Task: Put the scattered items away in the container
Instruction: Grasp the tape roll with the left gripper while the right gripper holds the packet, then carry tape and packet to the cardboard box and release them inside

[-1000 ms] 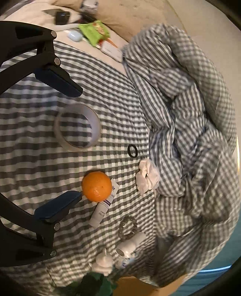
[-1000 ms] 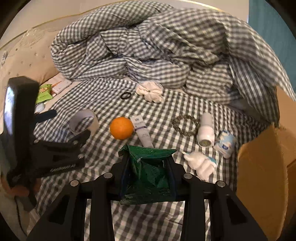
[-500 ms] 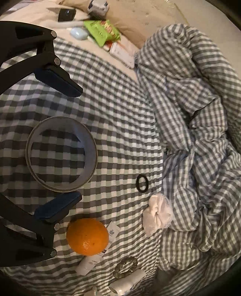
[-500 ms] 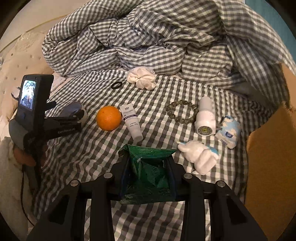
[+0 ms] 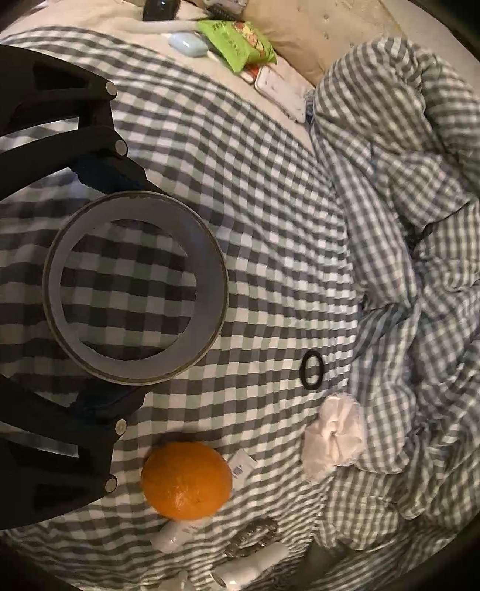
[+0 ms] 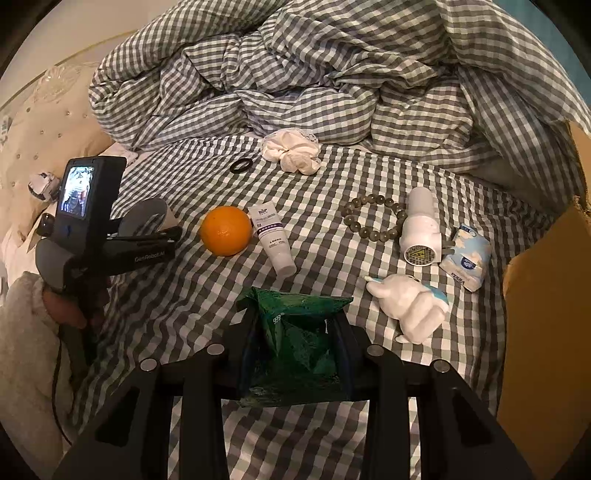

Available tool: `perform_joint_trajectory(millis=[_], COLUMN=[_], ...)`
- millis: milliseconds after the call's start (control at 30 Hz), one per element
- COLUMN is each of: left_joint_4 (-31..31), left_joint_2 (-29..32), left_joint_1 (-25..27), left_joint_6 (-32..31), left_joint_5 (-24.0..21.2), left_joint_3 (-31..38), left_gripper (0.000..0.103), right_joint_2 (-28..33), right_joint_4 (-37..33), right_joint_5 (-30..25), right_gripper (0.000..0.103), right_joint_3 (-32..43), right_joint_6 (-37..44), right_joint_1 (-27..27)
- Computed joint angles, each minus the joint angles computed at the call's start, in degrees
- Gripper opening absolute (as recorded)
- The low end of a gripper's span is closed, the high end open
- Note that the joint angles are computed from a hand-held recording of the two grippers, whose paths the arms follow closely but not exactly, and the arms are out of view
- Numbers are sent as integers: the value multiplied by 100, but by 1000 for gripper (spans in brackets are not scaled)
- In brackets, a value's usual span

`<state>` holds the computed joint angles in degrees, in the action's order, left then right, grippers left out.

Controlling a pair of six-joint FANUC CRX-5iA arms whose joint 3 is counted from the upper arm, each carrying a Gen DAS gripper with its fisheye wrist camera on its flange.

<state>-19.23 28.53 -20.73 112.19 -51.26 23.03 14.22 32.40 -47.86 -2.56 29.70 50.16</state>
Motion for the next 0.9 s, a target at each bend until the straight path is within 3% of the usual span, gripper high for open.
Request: perform_joint_trajectory(millis=[267,500,700,900], left_joint_4=[-192,-63,12,461], left_joint_2=[-654,-1444,-1706,-1430], left_joint_1=[-232,-514,-1012,-1542], left_joint_6=[48,-6,-197,-579], left_joint_5=[-248,-205,-142,109], left_joint_3=[-220,-521,-292,263], left_gripper=[84,85,85,85], right_joint_2=[-276,-750,-1439,-2260], right_joint_4=[218,706,1361,1874], right_joint_5=[-113,-378,-925,-1852], right_gripper=[35,35,35,35], right_joint_3=[-99,-324,-732,-1256], right_joint_6=[-221,-639,-1236,-1702], right_joint_1=[157,441,698,945])
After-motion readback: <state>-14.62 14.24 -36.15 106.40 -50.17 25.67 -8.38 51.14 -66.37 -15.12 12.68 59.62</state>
